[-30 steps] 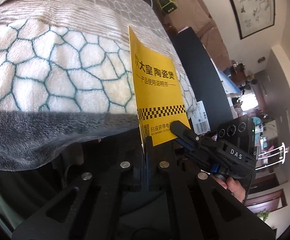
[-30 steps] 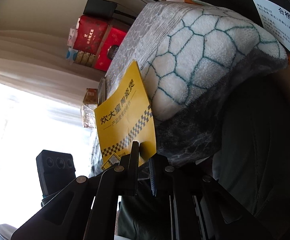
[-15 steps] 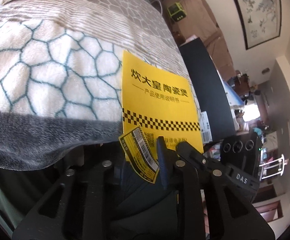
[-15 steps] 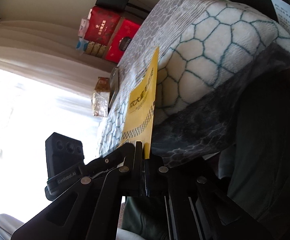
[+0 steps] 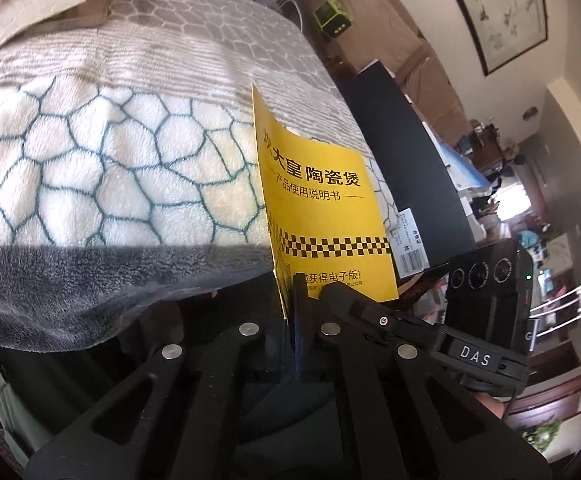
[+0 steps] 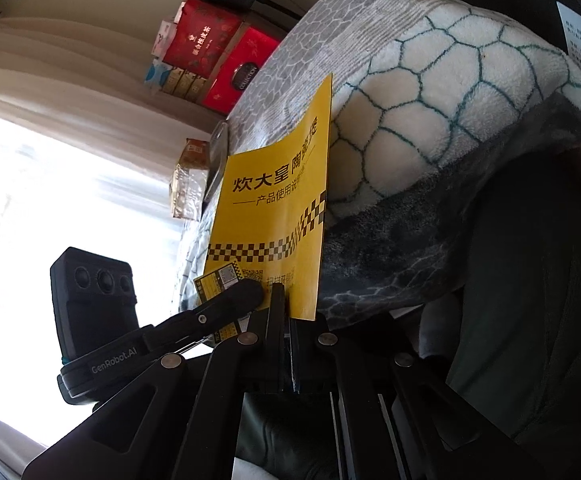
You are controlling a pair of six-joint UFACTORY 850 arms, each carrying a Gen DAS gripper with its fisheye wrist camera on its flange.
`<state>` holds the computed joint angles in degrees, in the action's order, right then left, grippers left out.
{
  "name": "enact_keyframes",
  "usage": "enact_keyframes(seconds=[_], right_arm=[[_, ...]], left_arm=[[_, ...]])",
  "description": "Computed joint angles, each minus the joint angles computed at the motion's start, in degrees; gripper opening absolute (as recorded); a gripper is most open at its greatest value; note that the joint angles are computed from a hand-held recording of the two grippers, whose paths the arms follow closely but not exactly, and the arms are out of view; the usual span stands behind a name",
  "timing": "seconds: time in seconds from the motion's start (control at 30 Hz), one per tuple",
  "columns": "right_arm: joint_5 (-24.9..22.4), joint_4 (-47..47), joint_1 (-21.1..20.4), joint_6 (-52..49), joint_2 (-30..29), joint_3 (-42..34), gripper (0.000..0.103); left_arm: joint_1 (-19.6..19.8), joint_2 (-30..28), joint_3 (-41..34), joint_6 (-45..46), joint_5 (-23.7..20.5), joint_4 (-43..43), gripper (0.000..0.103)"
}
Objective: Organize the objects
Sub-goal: 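Close the left gripper on the yellow booklet and lift it, then raise the held yellow booklet and carry it toward the cardboard box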
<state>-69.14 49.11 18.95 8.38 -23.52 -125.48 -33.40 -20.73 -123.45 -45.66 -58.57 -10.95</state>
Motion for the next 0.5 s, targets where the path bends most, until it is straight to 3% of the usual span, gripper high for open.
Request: enact_keyframes(seconds=[0.5], right_arm=[[3.11,-19.23,5.8,-0.78,-1.49,-8.75,0.002]], left_arm=[[-5.73,-5.06,-11.65,-0.42,-5.85,18.28,0.002]])
